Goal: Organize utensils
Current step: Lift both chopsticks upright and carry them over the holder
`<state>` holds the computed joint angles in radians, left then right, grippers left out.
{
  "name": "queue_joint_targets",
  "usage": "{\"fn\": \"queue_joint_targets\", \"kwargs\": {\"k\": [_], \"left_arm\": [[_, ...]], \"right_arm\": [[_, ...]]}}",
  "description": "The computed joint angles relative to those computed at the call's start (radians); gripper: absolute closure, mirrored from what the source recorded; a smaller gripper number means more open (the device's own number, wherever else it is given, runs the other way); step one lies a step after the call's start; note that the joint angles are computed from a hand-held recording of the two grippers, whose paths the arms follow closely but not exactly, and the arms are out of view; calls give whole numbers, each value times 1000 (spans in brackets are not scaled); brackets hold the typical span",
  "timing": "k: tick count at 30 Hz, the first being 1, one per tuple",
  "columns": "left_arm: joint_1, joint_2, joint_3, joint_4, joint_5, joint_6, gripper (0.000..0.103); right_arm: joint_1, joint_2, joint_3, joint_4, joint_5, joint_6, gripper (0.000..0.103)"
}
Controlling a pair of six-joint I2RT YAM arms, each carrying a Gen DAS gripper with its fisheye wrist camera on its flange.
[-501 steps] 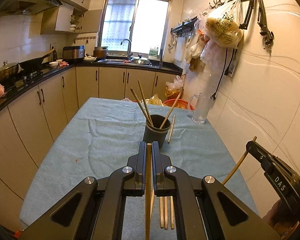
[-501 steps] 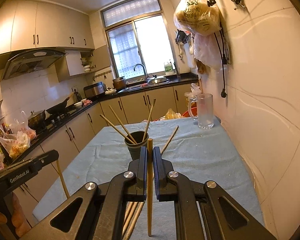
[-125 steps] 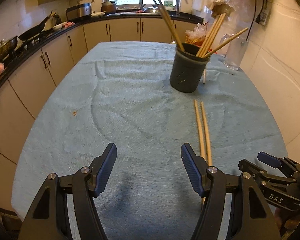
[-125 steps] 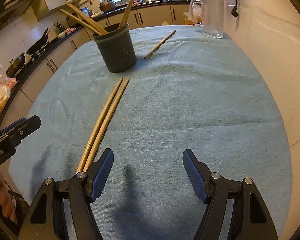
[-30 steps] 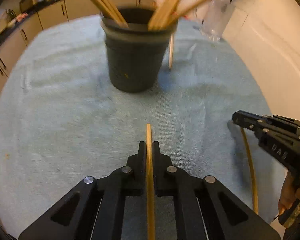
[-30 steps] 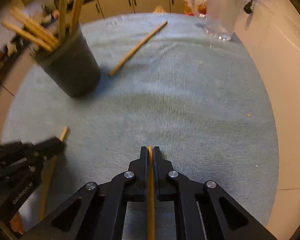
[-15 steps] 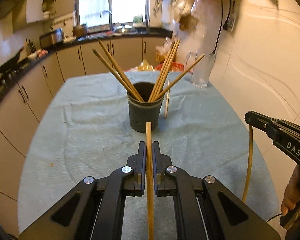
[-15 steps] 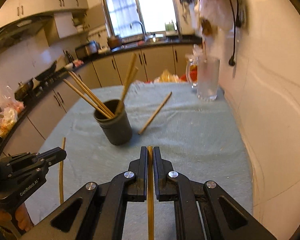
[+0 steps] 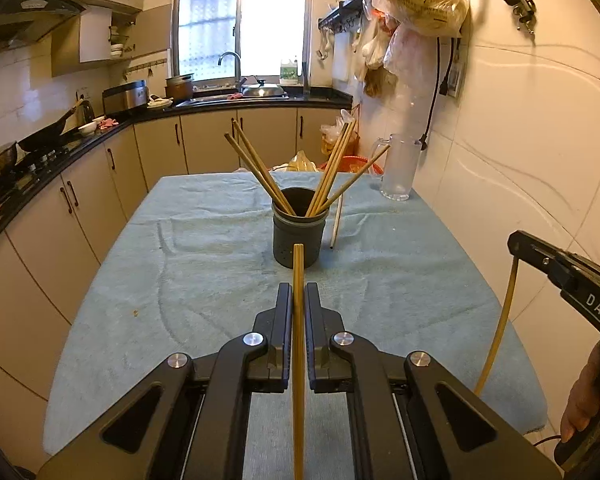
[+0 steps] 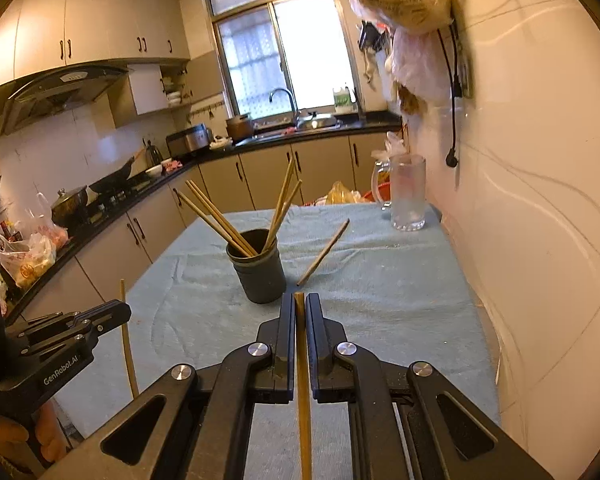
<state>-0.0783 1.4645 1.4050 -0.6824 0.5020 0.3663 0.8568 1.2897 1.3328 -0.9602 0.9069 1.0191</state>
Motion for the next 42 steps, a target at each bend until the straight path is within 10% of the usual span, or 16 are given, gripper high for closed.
{"fn": "queue_joint_targets", "kwargs": {"k": [18, 42], "left_arm": [[74, -192, -151, 41, 46, 33, 98], [122, -188, -115, 3, 111, 37, 98]], "right_arm": [[210, 88, 154, -283, 181, 252, 97], [214, 133, 229, -267, 216, 179, 97]]}}
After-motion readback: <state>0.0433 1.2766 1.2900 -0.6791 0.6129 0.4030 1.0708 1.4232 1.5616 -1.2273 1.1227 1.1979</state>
